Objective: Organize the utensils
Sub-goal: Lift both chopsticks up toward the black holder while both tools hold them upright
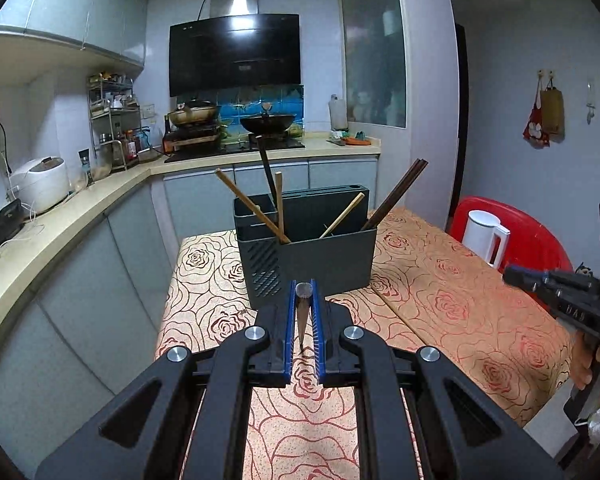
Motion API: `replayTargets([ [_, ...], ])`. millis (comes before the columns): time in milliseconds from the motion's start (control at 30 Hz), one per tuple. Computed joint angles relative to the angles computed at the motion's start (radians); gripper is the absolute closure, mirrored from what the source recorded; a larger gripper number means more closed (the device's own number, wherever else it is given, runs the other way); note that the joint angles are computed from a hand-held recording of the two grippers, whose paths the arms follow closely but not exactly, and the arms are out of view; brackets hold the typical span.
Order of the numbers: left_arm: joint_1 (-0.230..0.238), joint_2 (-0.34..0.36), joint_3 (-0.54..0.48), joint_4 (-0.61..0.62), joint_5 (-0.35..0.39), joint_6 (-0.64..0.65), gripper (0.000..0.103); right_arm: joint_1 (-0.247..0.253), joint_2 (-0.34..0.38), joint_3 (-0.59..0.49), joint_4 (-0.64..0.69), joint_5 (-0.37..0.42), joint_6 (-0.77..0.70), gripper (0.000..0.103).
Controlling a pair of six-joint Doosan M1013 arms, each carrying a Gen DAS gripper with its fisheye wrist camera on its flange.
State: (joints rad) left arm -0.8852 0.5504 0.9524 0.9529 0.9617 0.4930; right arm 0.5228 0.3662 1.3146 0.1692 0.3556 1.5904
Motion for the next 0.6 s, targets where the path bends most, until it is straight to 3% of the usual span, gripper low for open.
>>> replayTargets([
  [133, -0.001, 0.000, 0.002, 0.002, -0.003, -0.002, 0.096, 0.004, -0.002, 0.031, -0.056, 0.025, 0.051, 0.089],
  [200, -0.002, 0.000, 0.001, 0.002, 0.000, -0.005, 0.096, 0.006, -0.001, 0.047, -0.056, 0.041, 0.059, 0.059],
  [233, -0.001, -0.002, 0.005, 0.002, -0.001, -0.007, 0.096, 0.010, -0.004, 0.061, -0.081, 0.037, 0.094, 0.054],
  [433, -0.002, -0.004, 0.010, 0.005, -0.002, -0.011, 0.096, 0.031, 0.007, 0.078, -0.124, 0.079, 0.105, 0.054],
  [600, -0.002, -0.014, 0.027, 0.013, -0.008, -0.031, 0.096, 0.050, 0.033, 0.073, -0.184, 0.140, 0.112, 0.072],
])
